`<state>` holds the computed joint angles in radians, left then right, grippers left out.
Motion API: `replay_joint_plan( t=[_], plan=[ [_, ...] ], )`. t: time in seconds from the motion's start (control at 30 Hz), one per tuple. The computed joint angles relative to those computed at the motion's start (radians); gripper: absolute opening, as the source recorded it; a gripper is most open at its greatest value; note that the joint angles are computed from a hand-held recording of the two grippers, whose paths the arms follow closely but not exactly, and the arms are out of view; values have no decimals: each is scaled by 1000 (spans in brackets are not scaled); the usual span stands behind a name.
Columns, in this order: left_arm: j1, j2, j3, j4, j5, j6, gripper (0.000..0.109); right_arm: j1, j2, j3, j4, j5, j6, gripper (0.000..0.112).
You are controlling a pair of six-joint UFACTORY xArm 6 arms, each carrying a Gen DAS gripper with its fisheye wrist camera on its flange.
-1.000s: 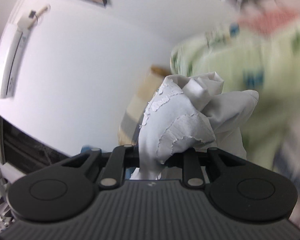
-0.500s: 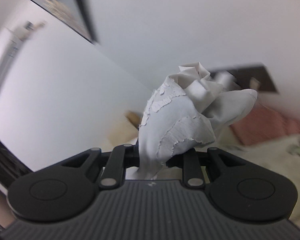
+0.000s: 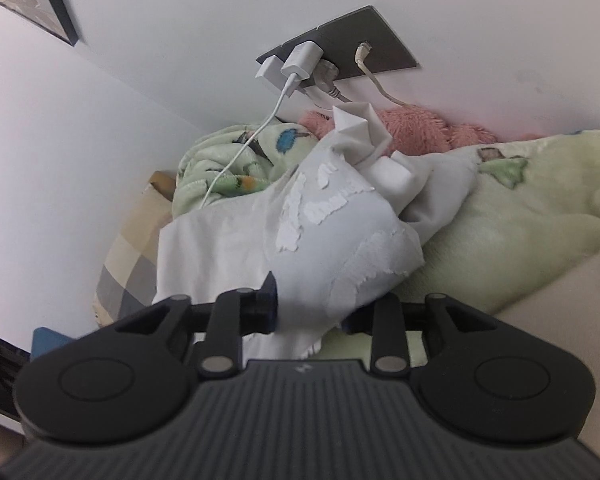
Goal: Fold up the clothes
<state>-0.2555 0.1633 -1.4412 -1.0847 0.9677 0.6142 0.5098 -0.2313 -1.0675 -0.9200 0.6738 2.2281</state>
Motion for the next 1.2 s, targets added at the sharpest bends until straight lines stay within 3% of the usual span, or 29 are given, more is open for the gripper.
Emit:
replay_joint_plan(
  t=[0.07,0.13,0.37,0.57,0.67,1.03,1.2],
  plan=[
    [7,-51,41,37,-26,41,74,66,-24,-16,-17,117,-14,73],
    [18,-121,95,59,-45,84,81,128,-42,-32,-43,216,-32,85],
    [101,-456,302,85,-67,204,100,363,-34,-136,-115,485,-158,84],
    [199,-726,445,111,-41,305,103,589,97,-324,-207,763,-301,85],
    [268,-838,503,97,-5,351,103,671,166,-410,-235,857,-355,86],
    [631,-1085,596,-11,262,489,103,857,388,-672,-337,1066,-484,86],
    [713,-1129,605,-13,312,507,103,900,456,-742,-369,1131,-505,86]
  ],
)
